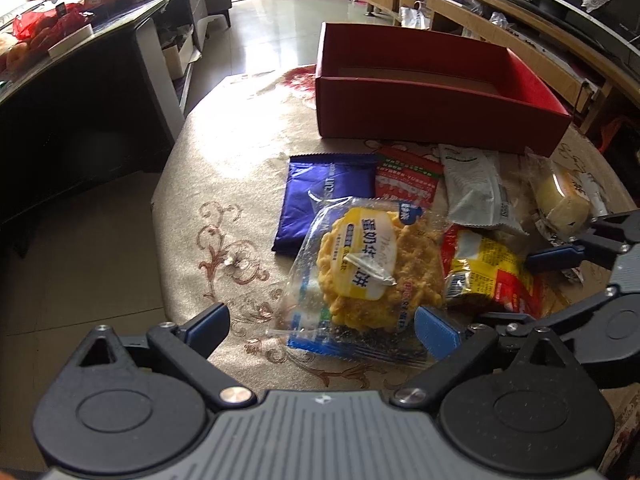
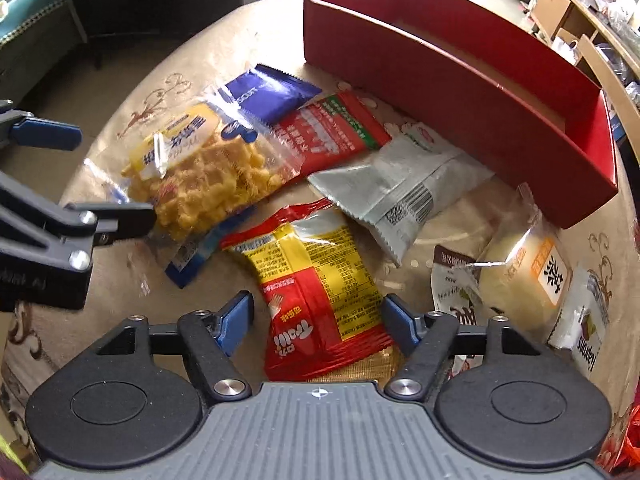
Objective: Organize snacks
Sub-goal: 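Grasp the yellow-red chip bag with the right gripper while the left grasps the waffle-cake bag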
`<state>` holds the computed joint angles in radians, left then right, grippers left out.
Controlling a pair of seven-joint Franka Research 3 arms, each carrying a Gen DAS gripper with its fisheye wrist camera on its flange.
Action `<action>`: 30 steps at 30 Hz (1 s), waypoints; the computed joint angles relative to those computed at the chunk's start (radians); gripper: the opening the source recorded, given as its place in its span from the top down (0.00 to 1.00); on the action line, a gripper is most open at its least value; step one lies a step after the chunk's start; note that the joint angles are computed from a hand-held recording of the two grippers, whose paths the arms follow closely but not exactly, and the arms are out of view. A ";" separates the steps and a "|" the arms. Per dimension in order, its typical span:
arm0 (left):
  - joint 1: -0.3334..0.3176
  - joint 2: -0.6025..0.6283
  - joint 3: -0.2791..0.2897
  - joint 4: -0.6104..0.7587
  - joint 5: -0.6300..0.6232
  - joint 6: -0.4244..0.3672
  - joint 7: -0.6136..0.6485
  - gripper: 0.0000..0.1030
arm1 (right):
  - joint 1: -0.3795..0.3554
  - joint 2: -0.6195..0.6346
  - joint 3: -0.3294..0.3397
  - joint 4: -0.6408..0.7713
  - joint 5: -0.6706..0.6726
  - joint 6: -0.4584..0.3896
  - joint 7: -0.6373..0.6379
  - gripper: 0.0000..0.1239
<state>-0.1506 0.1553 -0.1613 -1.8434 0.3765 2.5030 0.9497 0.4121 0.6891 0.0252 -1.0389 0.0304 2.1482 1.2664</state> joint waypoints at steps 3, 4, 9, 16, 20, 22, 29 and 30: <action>0.003 0.008 -0.005 0.011 -0.028 0.006 0.020 0.07 | 0.010 0.002 -0.012 -0.003 -0.019 0.012 0.023 0.44; 0.001 0.014 -0.005 0.020 -0.029 0.003 0.020 0.07 | 0.008 -0.002 -0.011 -0.008 -0.017 0.016 0.027 0.46; -0.006 0.066 -0.010 0.092 -0.050 -0.026 0.061 0.07 | -0.016 -0.048 0.006 -0.063 0.026 0.038 0.044 0.63; -0.022 0.162 -0.008 0.211 -0.072 -0.112 0.093 0.07 | -0.047 -0.096 0.019 -0.122 0.077 0.040 0.057 0.68; -0.050 0.218 0.003 0.277 -0.034 -0.164 0.085 0.07 | -0.049 -0.099 0.025 -0.137 0.074 0.047 0.021 0.47; -0.053 0.236 0.008 0.299 -0.035 -0.183 0.071 0.08 | -0.031 -0.108 0.013 -0.166 0.043 0.098 0.014 0.41; -0.017 0.208 -0.002 0.265 -0.119 -0.171 0.050 0.15 | -0.015 -0.039 0.005 -0.085 0.013 0.125 -0.006 0.41; -0.016 0.204 -0.004 0.260 -0.120 -0.171 0.057 0.15 | -0.009 -0.018 0.001 -0.055 0.005 0.109 -0.006 0.42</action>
<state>-0.1666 0.3593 -0.1653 -1.5831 0.2565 2.3319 1.0066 0.4029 0.6715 0.0264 -1.0934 0.0354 2.2571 1.2605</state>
